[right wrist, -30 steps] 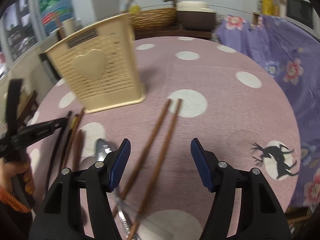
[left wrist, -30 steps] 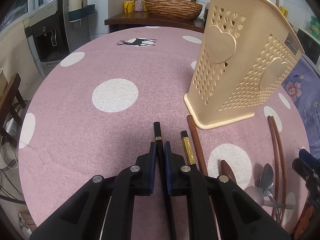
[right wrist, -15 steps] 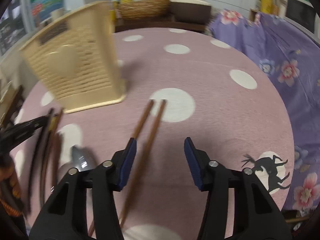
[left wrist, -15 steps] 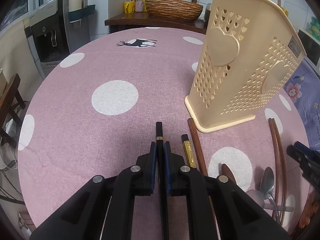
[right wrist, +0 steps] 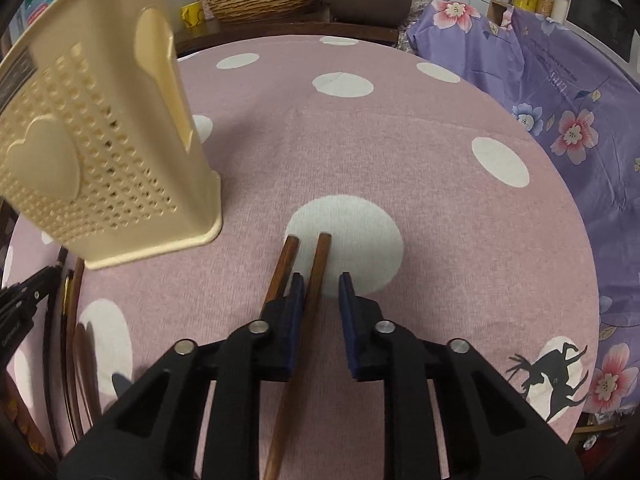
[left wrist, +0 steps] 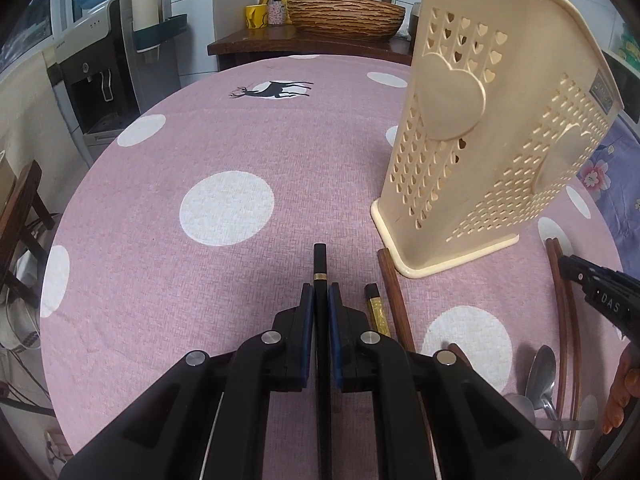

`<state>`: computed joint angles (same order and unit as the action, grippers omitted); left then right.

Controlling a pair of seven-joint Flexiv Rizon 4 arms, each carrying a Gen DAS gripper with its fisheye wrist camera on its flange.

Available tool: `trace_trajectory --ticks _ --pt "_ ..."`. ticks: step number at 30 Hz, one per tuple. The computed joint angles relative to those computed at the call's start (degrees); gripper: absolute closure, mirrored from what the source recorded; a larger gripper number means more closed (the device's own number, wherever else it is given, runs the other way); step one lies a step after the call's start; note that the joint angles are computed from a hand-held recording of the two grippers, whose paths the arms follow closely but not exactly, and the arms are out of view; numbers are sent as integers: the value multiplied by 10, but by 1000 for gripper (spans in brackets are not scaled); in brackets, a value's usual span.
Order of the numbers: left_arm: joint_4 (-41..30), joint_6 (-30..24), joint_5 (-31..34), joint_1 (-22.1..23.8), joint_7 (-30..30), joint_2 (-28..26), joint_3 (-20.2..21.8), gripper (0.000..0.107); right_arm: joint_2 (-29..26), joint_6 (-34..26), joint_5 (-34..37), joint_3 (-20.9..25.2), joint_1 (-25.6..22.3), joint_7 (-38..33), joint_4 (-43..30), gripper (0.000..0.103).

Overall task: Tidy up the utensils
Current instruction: 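Grasp another black chopstick with the left tool while the right tool grasps a brown chopstick, then lift both held chopsticks and carry them above the utensil holder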

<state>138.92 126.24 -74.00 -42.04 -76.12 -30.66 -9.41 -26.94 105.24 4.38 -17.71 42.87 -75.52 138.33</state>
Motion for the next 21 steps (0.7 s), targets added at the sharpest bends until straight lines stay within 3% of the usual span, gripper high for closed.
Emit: trace_trajectory --ticks 4,10,17,21 --pt "-13 4 -27 -3 30 -5 -4 98 -5 -9 -4 10 -13 12 -16 94" --pt "-11 4 -14 11 23 -3 -9 98 -1 -5 -36 107 -126 32 -30 95" --pt "38 16 129 34 -110 20 15 98 15 38 -79 212 -253 43 -29 95" --pt "62 51 156 17 -146 47 31 98 36 86 -91 233 -287 42 -13 95"
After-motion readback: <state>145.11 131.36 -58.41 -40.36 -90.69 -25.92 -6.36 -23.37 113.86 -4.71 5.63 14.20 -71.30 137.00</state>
